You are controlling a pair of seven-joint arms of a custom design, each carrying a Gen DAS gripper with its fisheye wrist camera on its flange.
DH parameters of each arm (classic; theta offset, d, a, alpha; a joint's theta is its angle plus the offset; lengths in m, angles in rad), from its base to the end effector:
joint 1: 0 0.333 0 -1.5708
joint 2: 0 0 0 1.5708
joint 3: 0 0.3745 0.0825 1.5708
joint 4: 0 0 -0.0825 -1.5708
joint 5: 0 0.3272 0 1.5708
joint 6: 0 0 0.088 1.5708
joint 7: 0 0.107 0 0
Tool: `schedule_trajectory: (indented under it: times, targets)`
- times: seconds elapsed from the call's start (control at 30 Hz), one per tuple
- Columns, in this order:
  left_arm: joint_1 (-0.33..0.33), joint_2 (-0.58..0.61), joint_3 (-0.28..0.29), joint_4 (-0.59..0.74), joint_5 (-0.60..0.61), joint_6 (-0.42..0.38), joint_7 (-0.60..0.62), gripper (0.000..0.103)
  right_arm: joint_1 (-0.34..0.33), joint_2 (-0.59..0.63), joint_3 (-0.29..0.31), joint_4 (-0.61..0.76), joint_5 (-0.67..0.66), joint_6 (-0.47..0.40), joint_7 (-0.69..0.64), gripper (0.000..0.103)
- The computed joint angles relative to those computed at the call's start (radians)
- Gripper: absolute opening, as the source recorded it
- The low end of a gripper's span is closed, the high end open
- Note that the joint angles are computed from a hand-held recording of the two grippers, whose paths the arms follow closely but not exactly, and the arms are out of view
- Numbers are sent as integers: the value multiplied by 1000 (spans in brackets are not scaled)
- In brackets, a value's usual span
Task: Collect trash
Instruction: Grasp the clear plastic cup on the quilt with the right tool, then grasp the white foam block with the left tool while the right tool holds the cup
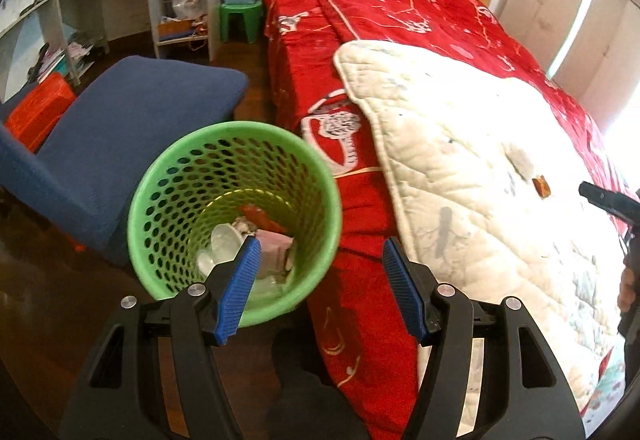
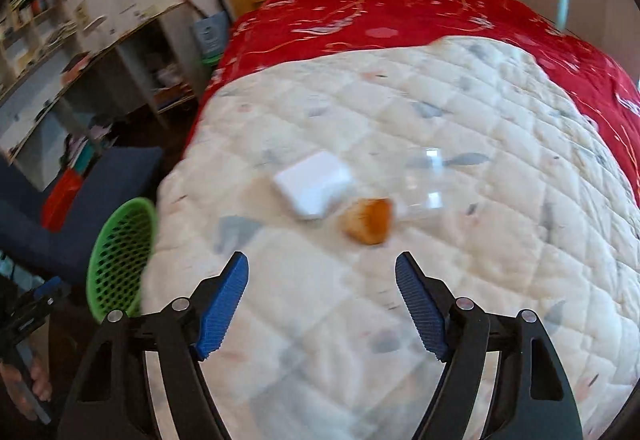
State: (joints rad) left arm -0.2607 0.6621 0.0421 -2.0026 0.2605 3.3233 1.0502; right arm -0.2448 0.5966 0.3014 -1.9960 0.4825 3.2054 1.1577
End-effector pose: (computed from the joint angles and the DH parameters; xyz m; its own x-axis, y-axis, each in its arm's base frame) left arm 0.6280 -0.1723 0.2920 -0.0431 -0.9846 0.1693 -0.8096 -0.0649 -0.5834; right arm 0.6445 -0.0386 0.3242 -0.0660 -0.9810 -0.1824 -0.8080 0.1598 -0.5672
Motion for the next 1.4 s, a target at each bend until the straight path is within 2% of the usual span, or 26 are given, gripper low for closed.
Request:
schedule_trajectory:
  times: [0.23, 0.37, 0.47, 0.53, 0.67, 0.73, 0.87, 1.13, 1.2, 1.33, 1.4]
  targets:
    - [-10, 20, -16, 55, 11, -46, 0, 63, 12, 76, -71, 126, -8, -77, 3, 73]
    - [-11, 33, -23, 84, 24, -71, -3, 63, 57, 124, -140, 210, -20, -114, 3, 73]
    - [-10, 43, -27, 105, 32, -89, -10, 63, 69, 160, -166, 271, -22, -152, 7, 73]
    - [1, 52, -43, 127, 39, -108, -11, 63, 85, 185, -194, 311, -27, -180, 15, 73]
    - [22, 76, -86, 180, 55, -139, -4, 63, 89, 231, -212, 379, -26, -222, 23, 73]
    - [40, 93, -124, 220, 65, -163, 14, 63, 78, 248, -204, 405, -18, -245, 22, 72]
    - [56, 127, -183, 301, 79, -207, 55, 63, 48, 253, -167, 412, 6, -250, -12, 57]
    - [51, 244, -307, 541, 65, -328, 215, 63, 11, 205, -125, 341, 58, -212, -88, 57]
    - [55, 292, -362, 631, 46, -376, 286, 67, 12, 186, -132, 315, 66, -198, -99, 57]
    - [31, 368, -409, 785, -2, -454, 399, 68, -6, 154, -122, 270, 87, -186, -127, 57]
    - [-1, 425, -417, 909, -24, -529, 457, 68, -30, 136, -96, 242, 103, -172, -158, 57]
